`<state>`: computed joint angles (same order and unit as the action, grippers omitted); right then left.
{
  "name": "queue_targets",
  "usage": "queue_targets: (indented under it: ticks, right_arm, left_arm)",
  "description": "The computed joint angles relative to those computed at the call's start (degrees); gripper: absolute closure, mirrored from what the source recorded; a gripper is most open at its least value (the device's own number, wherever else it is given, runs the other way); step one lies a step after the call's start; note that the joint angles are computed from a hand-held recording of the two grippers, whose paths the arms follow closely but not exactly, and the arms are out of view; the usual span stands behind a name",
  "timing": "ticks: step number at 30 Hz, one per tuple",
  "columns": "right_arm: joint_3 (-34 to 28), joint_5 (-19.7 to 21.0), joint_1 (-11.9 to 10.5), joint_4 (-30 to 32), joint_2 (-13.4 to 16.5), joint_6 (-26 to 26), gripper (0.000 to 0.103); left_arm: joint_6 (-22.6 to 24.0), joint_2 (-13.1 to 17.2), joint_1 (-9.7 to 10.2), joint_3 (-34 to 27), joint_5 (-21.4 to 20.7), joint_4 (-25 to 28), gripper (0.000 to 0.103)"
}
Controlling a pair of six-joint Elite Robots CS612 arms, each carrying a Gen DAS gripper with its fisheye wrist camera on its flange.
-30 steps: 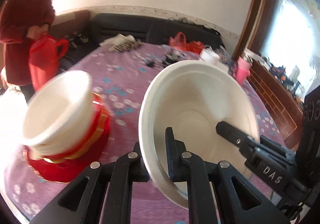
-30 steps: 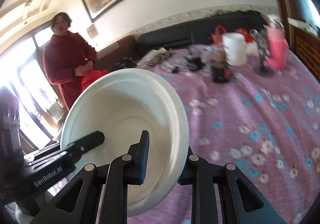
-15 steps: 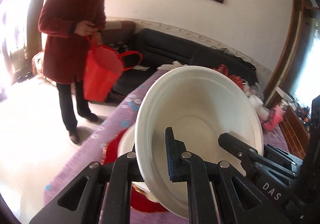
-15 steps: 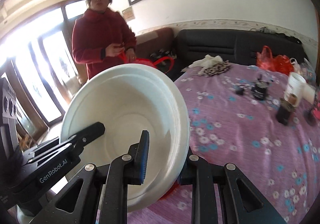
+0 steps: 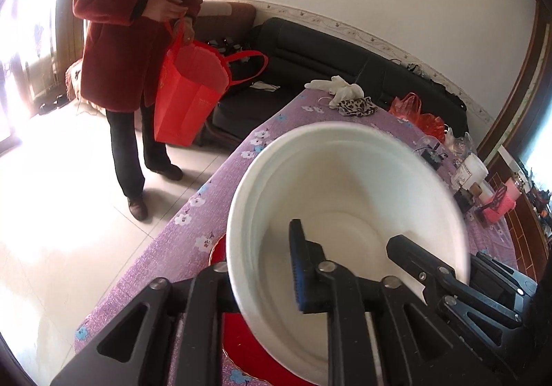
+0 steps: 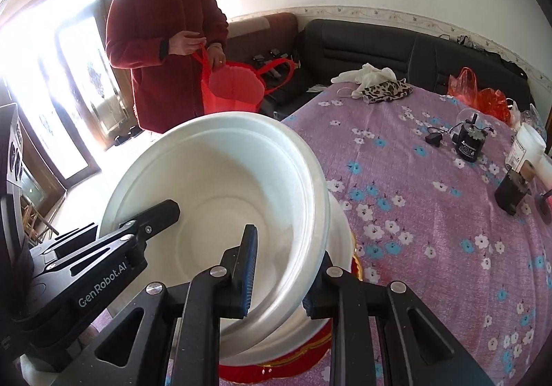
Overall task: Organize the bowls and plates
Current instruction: 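Carry the smaller white bowl onto the stack and lower it, then open both grippers to release the smaller bowl into the stack, then withdraw both grippers from the stacked bowls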
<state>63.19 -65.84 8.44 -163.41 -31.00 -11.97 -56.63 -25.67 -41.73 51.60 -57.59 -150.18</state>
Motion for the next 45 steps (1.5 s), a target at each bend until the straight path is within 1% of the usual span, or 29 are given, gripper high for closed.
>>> queue_targets:
  ticks: [1, 2, 4, 6, 8, 9, 10, 11, 12, 13, 14, 15, 16, 17, 18, 20, 21, 22, 23, 25, 26, 28, 29, 31, 32, 34, 36, 41, 45]
  right_arm:
    - [0.4, 0.1, 0.0, -1.4, -0.1, 0.7, 0.071]
    - [1.0, 0.8, -0.2, -3.2, -0.3, 1.5, 0.057]
    - [2.3, 1.5, -0.6, -6.9, -0.8, 3.5, 0.043]
    - [4.3, 2.9, -1.3, -10.5, -2.0, 5.8, 0.039]
    - [6.7, 3.4, -2.1, -14.3, -3.3, 7.3, 0.038]
    - [8.4, 4.4, -2.9, -17.6, -4.1, 8.6, 0.035]
    - [10.0, 5.5, -4.0, -22.0, -4.7, 10.6, 0.020]
    - [10.8, 5.2, -4.7, -25.2, -4.8, 11.8, 0.001]
    - [11.2, 2.6, -5.0, -28.0, -4.8, 12.5, 0.000]
    - [11.1, -2.4, -5.2, -28.4, -4.7, 11.0, 0.000]
    - [11.0, -5.1, -5.2, -26.7, -4.9, 10.3, 0.000]
    - [10.8, -5.3, -5.7, -24.0, -5.0, 10.8, 0.000]
    - [11.1, -3.2, -6.4, -21.8, -5.0, 13.3, 0.000]
    - [11.3, -0.6, -7.1, -21.0, -5.0, 14.1, 0.000]
    - [12.0, 0.3, -7.5, -20.4, -5.0, 14.8, 0.000]
    - [12.9, 0.2, -7.5, -20.5, -4.9, 14.4, 0.000]
    - [13.3, 0.1, -7.5, -20.4, -4.8, 14.0, 0.000]
    - [13.6, 0.0, -7.3, -19.9, -4.7, 13.5, 0.000]
    - [13.9, 0.2, -7.3, -19.7, -4.7, 13.4, 0.000]
    - [14.7, 0.2, -7.2, -20.2, -4.7, 12.8, 0.000]
    - [15.3, -0.6, -7.0, -21.0, -4.9, 12.4, 0.000]
    - [17.3, -2.3, -6.6, -23.4, -5.5, 10.8, 0.000]
    - [17.8, -2.8, -6.5, -24.1, -5.7, 10.1, 0.000]
    - [18.9, -4.1, -6.2, -25.5, -6.2, 9.3, 0.000]
    - [19.2, -4.4, -6.1, -26.0, -6.3, 9.1, 0.000]
    - [20.4, -5.7, -6.0, -27.8, -6.8, 8.8, 0.000]
    - [21.0, -7.0, -5.8, -28.6, -7.1, 8.3, 0.000]
    - [22.9, -11.3, -5.4, -31.3, -7.8, 6.8, 0.000]
    - [23.7, -15.1, -5.0, -33.0, -7.9, 5.7, 0.000]
  left_arm:
    - [-0.2, -0.1, 0.04, 0.2, 0.0, -0.3, 0.069]
    - [-0.4, -0.2, 0.00, 0.5, 0.5, -0.4, 0.063]
    - [-0.7, -0.4, -0.17, 0.9, 2.0, -1.2, 0.052]
    - [-0.3, -0.6, -0.29, 1.5, 2.7, -2.6, 0.044]
    - [-0.4, -0.8, -0.39, 1.9, 3.4, -3.0, 0.043]
    - [0.0, -0.9, -0.44, 1.9, 3.4, -3.2, 0.043]
    - [0.2, -0.9, -0.51, 2.0, 3.6, -3.3, 0.043]
    - [0.3, -1.0, -0.58, 2.0, 4.0, -3.3, 0.043]
    - [0.5, -1.0, -0.67, 2.0, 4.6, -3.4, 0.042]
    - [0.5, -0.9, -0.75, 2.0, 4.9, -3.5, 0.042]
    - [0.4, -0.9, -0.81, 2.0, 5.1, -3.8, 0.042]
    - [0.2, -0.9, -0.88, 2.1, 5.3, -4.3, 0.042]
    - [0.3, -0.9, -0.97, 2.1, 5.4, -4.7, 0.042]
    - [0.5, -0.9, -1.20, 2.0, 6.1, -4.7, 0.042]
    - [0.7, -0.9, -1.56, 1.9, 7.4, -4.3, 0.042]
    - [1.1, -0.9, -2.35, 1.8, 9.9, -4.0, 0.038]
    - [1.2, -1.1, -2.88, 2.0, 11.6, -4.1, 0.031]
    - [1.2, -1.1, -3.50, 2.2, 13.9, -4.0, 0.023]
    - [0.9, -1.2, -4.28, 2.4, 17.1, -3.6, 0.018]
    - [0.6, -1.0, -5.79, 2.5, 23.7, -4.1, 0.004]
    - [1.0, -0.6, -6.79, 2.5, 28.2, -5.4, 0.001]
    - [3.3, 0.1, -7.93, 2.2, 33.5, -8.0, 0.000]
    - [6.1, 0.9, -8.66, 1.3, 36.4, -10.1, 0.000]
    - [11.6, 2.2, -9.38, -0.2, 38.8, -13.6, 0.000]
    - [13.2, 2.7, -9.73, -1.1, 39.8, -13.6, 0.000]
    - [15.4, 3.6, -10.20, -2.5, 40.9, -13.9, 0.000]
    - [16.6, 4.1, -10.51, -3.3, 40.4, -14.0, 0.000]
    - [11.8, 3.4, -10.76, -2.6, 38.0, -7.8, 0.000]
    - [8.9, 2.9, -10.92, -2.0, 37.0, -4.6, 0.000]
